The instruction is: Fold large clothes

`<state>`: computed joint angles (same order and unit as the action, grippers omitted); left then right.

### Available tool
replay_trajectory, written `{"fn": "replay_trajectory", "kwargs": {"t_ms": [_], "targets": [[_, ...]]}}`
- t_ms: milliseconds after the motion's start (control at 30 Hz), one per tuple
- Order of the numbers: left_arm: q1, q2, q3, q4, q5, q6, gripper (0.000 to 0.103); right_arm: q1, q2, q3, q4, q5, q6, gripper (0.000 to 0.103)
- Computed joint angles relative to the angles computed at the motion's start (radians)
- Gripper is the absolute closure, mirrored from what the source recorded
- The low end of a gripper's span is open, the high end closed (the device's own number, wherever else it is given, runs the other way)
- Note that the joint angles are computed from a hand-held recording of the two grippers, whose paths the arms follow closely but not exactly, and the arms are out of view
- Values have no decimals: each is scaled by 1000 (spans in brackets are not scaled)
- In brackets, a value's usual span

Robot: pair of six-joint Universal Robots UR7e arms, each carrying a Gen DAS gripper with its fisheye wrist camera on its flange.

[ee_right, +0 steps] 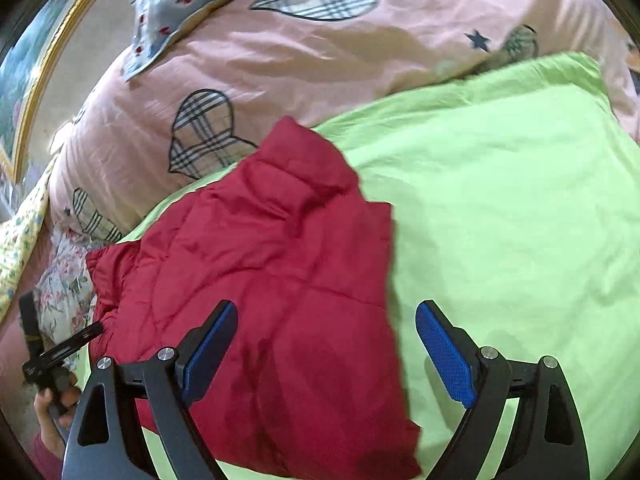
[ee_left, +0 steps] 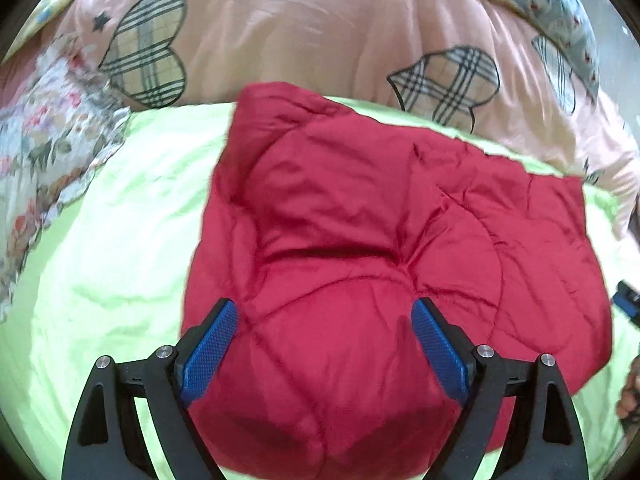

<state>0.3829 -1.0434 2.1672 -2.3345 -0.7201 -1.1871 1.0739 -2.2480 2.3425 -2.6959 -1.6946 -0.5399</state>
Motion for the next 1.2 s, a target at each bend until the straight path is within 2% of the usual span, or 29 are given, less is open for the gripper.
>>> {"fn": "replay_trajectory", "kwargs": {"t_ms": [233,333,400,600,733,800,867,967,1033,1100,1200], "targets": [[10,-107,115,-96,-17,-83,10,-102,-47,-20,125,109,14,11],[52,-132,170,-213,-47,-86,10,-153,-53,-31,180,165,22,11],[87,-131,202,-332,-73,-57,8,-169,-43,-39,199,163,37,11],[216,-69,244,-683,-197,77,2,-247,-11,-54,270,246,55,9],[317,7,223,-867,-340,164,1,-267,16,-60,283,291,71,5],[352,43,196,-894,-385,197,1,-259,36,-64,288,296,76,4],[358,61,171,-877,-383,226,1,-245,56,-69,304,300,84,5],[346,76,158,-868,-357,259,15,-208,80,-65,300,279,92,8],[336,67,162,-870,-355,277,34,-190,78,-50,275,257,91,20],[309,47,167,-847,-341,288,44,-203,61,-51,301,287,99,39],[259,16,172,-789,-311,276,51,-196,34,-58,338,297,101,54]]}}
